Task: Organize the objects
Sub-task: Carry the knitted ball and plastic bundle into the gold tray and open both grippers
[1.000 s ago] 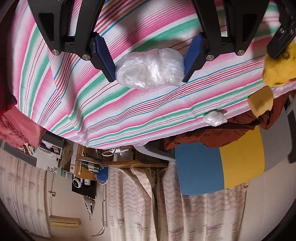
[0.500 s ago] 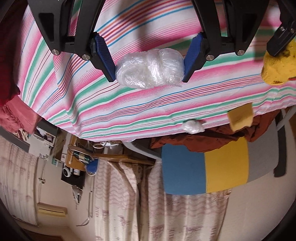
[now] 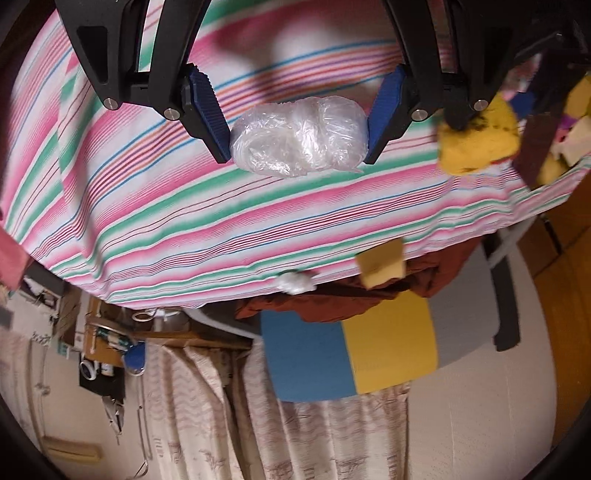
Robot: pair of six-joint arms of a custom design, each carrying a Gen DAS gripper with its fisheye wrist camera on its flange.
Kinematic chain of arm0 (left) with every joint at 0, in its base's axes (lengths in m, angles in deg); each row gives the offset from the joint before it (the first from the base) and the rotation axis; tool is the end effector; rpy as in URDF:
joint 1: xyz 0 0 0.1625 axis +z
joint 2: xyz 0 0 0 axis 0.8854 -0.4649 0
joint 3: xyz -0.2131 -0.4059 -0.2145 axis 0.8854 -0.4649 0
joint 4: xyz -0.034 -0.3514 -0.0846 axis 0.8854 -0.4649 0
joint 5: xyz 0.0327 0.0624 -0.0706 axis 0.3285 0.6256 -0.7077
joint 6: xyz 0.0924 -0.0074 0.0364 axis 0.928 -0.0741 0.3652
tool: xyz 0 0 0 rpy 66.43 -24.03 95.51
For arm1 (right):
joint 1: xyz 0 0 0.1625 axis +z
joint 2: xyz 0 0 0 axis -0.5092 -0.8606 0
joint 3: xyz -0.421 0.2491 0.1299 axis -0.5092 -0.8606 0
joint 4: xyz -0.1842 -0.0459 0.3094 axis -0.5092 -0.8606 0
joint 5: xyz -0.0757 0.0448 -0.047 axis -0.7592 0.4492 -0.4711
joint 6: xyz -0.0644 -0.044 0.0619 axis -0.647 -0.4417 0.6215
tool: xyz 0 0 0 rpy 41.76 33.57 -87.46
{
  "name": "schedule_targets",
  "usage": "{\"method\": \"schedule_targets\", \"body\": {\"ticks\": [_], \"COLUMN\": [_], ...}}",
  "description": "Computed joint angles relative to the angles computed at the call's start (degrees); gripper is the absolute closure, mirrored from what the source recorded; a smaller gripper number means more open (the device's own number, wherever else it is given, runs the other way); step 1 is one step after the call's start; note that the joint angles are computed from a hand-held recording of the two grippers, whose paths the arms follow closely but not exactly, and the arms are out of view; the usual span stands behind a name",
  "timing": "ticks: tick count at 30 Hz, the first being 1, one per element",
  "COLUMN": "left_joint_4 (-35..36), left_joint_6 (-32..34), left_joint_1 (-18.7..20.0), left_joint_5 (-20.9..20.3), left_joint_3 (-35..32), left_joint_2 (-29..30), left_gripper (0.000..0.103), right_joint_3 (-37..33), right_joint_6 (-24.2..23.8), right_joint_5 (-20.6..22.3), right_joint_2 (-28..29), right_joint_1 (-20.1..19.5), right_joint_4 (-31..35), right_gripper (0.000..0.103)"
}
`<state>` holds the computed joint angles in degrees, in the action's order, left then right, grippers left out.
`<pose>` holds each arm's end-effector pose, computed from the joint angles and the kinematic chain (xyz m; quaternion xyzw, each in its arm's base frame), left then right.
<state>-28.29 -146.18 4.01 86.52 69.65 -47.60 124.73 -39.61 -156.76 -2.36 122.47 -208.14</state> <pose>-0.1237 -0.7543 0.0262 0.1952 0.8481 -0.4232 0.2519 0.1221 -0.8002 0.0675 0.1587 -0.8502 0.4151 0.2823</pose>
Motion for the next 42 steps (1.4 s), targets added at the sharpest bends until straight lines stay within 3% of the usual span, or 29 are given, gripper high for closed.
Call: {"method": "schedule_targets", "body": {"ticks": [13,23,28,34,42], "left_joint_4": [-11.02,-19.54,-21.13,-18.07,-10.80], "left_joint_6": [-4.13,-4.65,-4.49,-5.10,-9.09], "left_joint_1": [-0.75,-0.08,1.20,3.14,6.54], "left_joint_5": [0.57,-4.05,-7.47,-10.68,-13.46], "left_joint_3": [21.90,33.44,35.19,33.99,30.09], "left_joint_2": [-12.21,-21.70,-24.83,-27.07,-28.02], "left_gripper": [0.048,0.048,0.048,0.048,0.048], "right_joint_3": [7.40,10.29,8.52,4.05,-10.14], "right_joint_6": [1.26,1.31,-0.47,-0.29,1.57], "right_joint_5": [2.98,9.27,11.77,13.08,13.38], "right_joint_2": [-1.05,-0.80,0.43,2.61,8.70], "right_joint_1": [2.31,5.27,7.54,9.75,12.81], "right_joint_4": [0.80,3.37,6.97,13.89,29.63], "right_gripper": [0.031,0.031,0.031,0.031,0.030]}}
